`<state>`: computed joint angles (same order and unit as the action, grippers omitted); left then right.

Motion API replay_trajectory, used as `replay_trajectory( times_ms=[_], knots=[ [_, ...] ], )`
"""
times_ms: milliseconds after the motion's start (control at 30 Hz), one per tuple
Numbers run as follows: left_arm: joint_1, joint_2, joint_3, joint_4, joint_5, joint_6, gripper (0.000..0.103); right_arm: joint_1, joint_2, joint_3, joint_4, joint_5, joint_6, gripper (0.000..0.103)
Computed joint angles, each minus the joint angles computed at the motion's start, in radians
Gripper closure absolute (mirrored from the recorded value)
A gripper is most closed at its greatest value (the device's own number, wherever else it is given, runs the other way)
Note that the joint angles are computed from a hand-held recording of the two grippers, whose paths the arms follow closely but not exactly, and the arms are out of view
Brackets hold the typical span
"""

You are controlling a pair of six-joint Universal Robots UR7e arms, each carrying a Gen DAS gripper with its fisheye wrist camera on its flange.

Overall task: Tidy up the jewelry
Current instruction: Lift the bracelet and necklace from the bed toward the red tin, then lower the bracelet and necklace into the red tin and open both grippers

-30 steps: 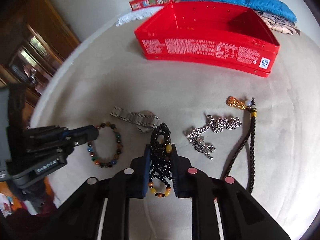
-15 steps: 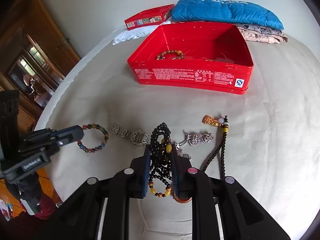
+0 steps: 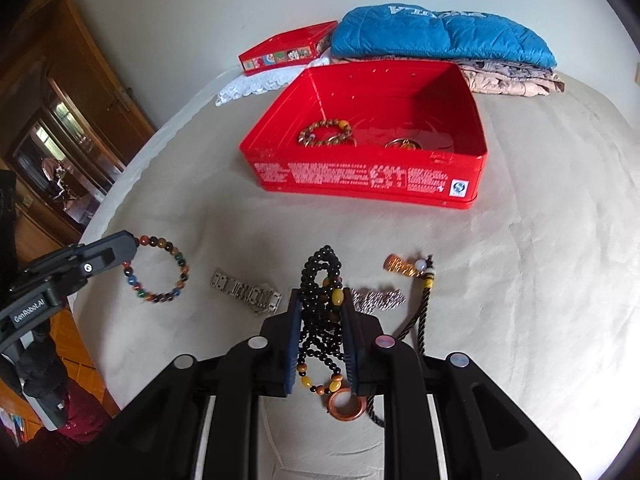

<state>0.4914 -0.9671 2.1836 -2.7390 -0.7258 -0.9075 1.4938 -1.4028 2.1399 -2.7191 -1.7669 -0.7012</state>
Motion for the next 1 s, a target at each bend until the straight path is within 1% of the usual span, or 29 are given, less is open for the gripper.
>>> replay_trajectory(
  times_ms=[200,300,367,467,700,867,1000],
  knots=[
    [0.017,0.016,-0.049,-0.014,0.025,0.053,0.097,0.017,0.007,-0.039,-0.018,0.020,0.019,0.084],
    [0.031,0.032,-0.091,-0.036,0.039,0.106,0.097,0.034,0.022,-0.070,-0.046,0.033,0.031,0.084],
    [0.042,0.047,-0.122,-0.054,0.052,0.144,0.097,0.046,0.042,-0.101,-0.067,0.042,0.048,0.084],
    [0.068,0.082,-0.187,-0.083,0.061,0.215,0.097,0.066,0.090,-0.158,-0.101,0.037,0.068,0.084],
    [0.161,0.191,-0.364,-0.203,0.017,0.399,0.097,0.087,0.239,-0.335,-0.115,0.035,0.121,0.084],
    [0.234,0.277,-0.494,-0.215,-0.016,0.474,0.097,0.084,0.350,-0.445,-0.110,-0.002,0.125,0.084],
    [0.290,0.327,-0.559,-0.192,-0.066,0.492,0.097,0.063,0.408,-0.497,-0.097,-0.016,0.122,0.084]
  ],
)
